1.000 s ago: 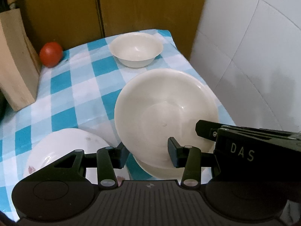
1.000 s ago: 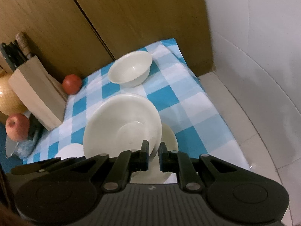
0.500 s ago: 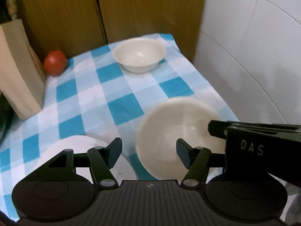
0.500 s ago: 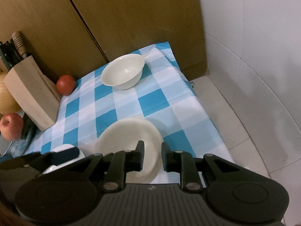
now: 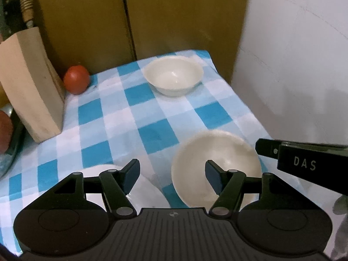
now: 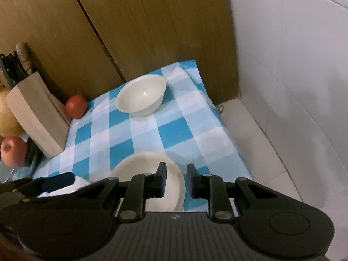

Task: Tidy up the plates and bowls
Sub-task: 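Move the left gripper toward the last cream bowl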

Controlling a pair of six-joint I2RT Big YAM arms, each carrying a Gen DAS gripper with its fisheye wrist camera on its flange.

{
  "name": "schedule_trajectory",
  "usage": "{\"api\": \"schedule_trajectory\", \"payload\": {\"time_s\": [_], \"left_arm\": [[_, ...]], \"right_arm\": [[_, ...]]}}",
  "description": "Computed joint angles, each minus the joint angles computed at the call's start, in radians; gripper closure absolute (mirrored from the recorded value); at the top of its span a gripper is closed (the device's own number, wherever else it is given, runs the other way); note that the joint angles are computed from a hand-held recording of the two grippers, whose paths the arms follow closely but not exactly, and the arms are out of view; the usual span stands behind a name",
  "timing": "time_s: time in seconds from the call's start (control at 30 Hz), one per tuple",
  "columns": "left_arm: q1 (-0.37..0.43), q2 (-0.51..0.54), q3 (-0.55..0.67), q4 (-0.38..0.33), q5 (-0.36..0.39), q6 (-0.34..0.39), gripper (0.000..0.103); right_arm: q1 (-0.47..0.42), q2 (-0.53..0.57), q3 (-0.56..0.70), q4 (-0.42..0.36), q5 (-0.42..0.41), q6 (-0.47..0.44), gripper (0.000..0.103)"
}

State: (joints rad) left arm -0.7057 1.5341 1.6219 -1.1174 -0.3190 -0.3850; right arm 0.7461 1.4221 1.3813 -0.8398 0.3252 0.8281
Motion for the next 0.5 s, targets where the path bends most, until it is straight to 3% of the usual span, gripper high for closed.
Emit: {"api": "schedule_trajectory", "payload": {"time_s": [0.5], "left_arm": [[0.095, 0.038, 0.053, 0.008, 0.041, -0.061, 0.027]], "right_arm": [[-0.033, 0.085, 0.073, 0.045, -0.050, -0.027, 0.080]]}}
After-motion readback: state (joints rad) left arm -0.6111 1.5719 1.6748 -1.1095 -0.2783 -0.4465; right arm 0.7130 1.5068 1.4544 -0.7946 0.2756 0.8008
